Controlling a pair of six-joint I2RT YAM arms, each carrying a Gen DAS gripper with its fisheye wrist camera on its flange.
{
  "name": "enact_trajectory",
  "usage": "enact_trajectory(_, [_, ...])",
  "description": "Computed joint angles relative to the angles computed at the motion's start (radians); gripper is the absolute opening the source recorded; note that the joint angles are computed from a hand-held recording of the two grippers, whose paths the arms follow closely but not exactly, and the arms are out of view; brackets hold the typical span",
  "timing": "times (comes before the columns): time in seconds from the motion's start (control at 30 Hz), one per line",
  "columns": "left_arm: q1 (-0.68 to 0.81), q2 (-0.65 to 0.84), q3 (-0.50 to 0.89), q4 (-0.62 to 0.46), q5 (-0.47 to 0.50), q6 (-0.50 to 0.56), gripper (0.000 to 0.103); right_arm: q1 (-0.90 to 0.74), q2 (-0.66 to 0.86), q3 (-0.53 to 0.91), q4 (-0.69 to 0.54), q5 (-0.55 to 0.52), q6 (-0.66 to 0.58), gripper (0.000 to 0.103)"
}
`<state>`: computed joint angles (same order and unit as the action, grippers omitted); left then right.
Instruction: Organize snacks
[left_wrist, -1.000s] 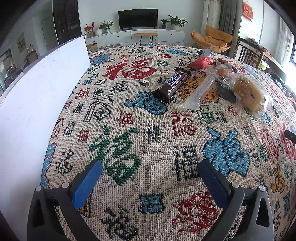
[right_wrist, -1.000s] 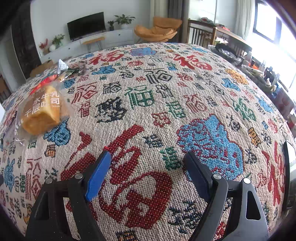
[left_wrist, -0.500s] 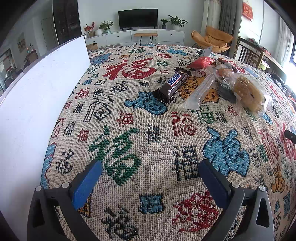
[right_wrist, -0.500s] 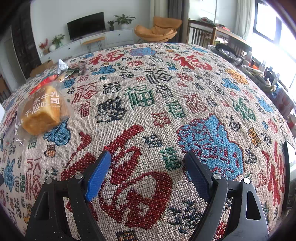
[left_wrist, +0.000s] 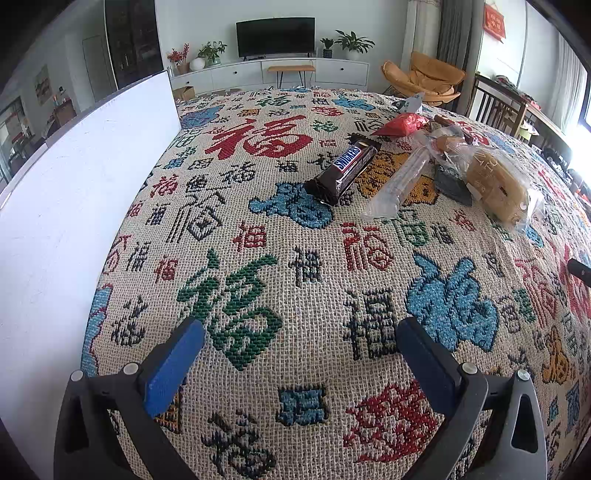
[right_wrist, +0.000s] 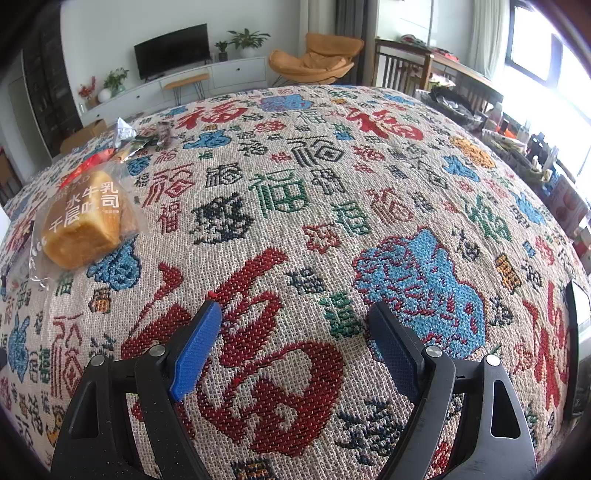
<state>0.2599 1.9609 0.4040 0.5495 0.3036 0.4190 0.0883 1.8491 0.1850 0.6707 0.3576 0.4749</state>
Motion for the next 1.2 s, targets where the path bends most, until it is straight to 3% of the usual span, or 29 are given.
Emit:
enact_trajectory(1.0, [0.007, -0.002, 0.002, -0.007, 0.013, 0.002, 0.103, 0.000, 0.003, 0.000, 0.003, -0.002, 0.000, 0.085])
enact_trajectory(1.07, [0.030, -0.012, 0.026, -0.068, 0.059, 0.025, 0.103, -0.003, 0.003, 0.000, 0.004, -0.003, -0.002, 0.085])
enact_trajectory(1.2, [0.062, -0.049, 0.168, -0.337, 0.184, 0.052, 0.103, 0.002, 0.003, 0.001, 0.001, -0.001, 0.002, 0.085])
